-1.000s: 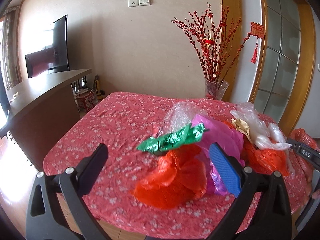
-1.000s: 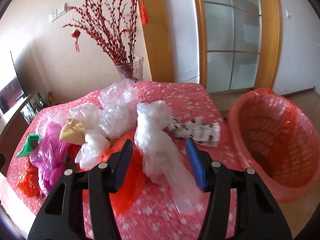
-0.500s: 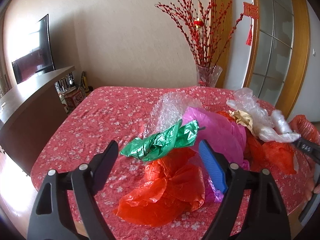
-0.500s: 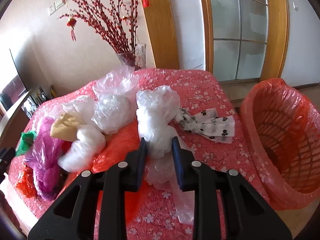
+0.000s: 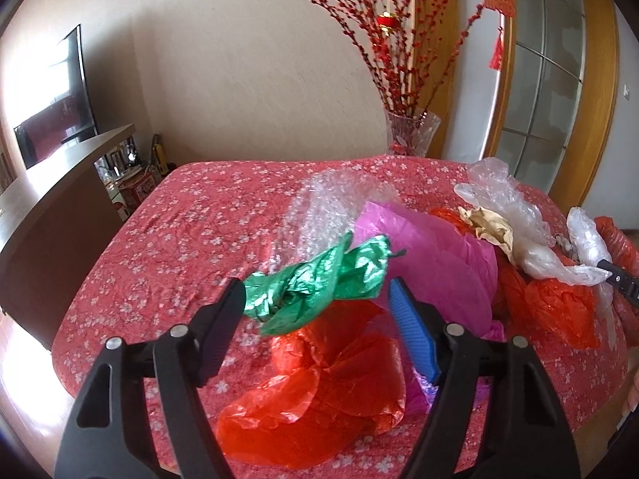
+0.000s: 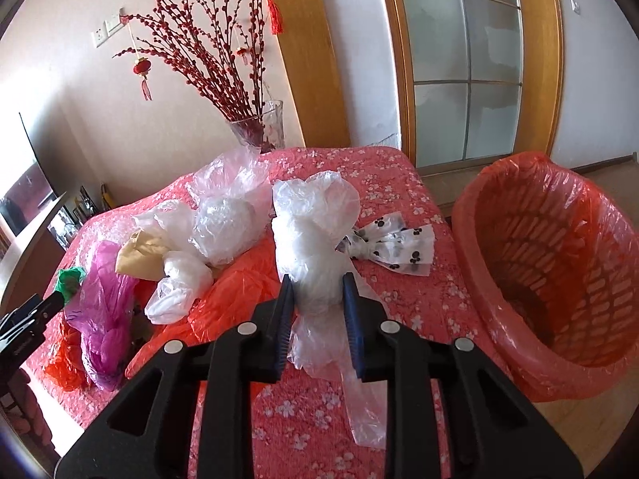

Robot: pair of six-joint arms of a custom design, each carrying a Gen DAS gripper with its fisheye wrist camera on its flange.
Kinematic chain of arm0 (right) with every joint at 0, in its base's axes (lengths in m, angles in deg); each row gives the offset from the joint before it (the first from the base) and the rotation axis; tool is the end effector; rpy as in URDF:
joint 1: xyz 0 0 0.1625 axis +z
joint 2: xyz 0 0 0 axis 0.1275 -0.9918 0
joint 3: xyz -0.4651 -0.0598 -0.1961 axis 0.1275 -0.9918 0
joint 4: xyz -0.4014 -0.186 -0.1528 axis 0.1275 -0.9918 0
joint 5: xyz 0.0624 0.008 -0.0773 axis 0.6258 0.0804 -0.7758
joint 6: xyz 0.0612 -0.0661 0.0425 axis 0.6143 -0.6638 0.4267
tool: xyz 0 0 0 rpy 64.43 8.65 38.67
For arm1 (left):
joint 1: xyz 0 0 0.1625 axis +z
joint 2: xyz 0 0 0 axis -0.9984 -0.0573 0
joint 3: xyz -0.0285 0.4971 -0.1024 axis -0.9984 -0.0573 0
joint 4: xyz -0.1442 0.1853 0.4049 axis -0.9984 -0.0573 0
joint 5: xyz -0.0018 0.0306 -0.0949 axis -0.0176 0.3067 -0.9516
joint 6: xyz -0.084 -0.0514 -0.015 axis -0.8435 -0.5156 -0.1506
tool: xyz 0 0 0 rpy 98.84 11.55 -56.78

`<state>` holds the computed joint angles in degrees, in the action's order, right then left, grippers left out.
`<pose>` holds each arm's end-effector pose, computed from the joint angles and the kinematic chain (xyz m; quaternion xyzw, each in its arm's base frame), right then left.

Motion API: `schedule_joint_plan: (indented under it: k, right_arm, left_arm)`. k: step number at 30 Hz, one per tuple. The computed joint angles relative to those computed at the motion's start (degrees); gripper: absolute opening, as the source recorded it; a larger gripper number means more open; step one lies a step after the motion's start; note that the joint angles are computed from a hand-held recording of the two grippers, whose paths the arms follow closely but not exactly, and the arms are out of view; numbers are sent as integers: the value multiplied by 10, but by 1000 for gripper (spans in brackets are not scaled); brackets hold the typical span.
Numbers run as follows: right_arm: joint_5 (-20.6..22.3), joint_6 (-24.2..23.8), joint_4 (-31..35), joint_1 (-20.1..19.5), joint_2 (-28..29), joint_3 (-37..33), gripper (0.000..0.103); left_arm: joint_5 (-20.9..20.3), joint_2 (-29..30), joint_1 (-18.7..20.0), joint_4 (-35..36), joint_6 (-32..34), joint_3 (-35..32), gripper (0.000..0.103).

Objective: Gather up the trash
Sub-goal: 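Grasp the green foil wrapper with the left tool while the right tool holds the clear bag, then carry the green wrapper and clear bag over the red basket with both tools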

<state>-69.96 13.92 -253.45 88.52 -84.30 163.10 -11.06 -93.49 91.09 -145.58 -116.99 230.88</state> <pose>0.1262 -0.2980 0.1728 0.1800 -0.8895 0.3409 0.2454 -0.1731 -0.2230 0.1189 0.0337 0.8009 -0.4287 0.4168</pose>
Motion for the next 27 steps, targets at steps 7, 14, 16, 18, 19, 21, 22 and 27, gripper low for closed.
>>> schedule_joint_plan:
  k: [7, 14, 16, 18, 19, 21, 22, 27]
  right_arm:
    - [-4, -3, -4, 2, -4, 7, 25]
    - [7, -12, 18, 5, -48, 10, 25]
    - [11, -14, 27, 8, -63, 11, 25]
    - [16, -15, 42, 10, -81, 11, 25]
    - [18, -15, 47, 11, -87, 11, 25]
    - [22, -16, 54, 11, -100, 14, 25]
    - [25, -17, 61, 12, -112, 15, 25]
    - [30, -25, 81, 11, -155, 21, 24]
  left_arm:
    - [18, -48, 38, -101, 85, 23, 12]
    - [27, -157, 12, -53, 103, 23, 3]
    - [33, -185, 5, -37, 111, 14, 3]
    - [41, -196, -8, -20, 114, 2, 3]
    - [46, -196, -14, -14, 117, -5, 3]
    - [58, -191, -18, -27, 137, -16, 3]
    - [62, -188, -20, -37, 147, -21, 3]
    - [83, -120, -13, -193, 258, -34, 3]
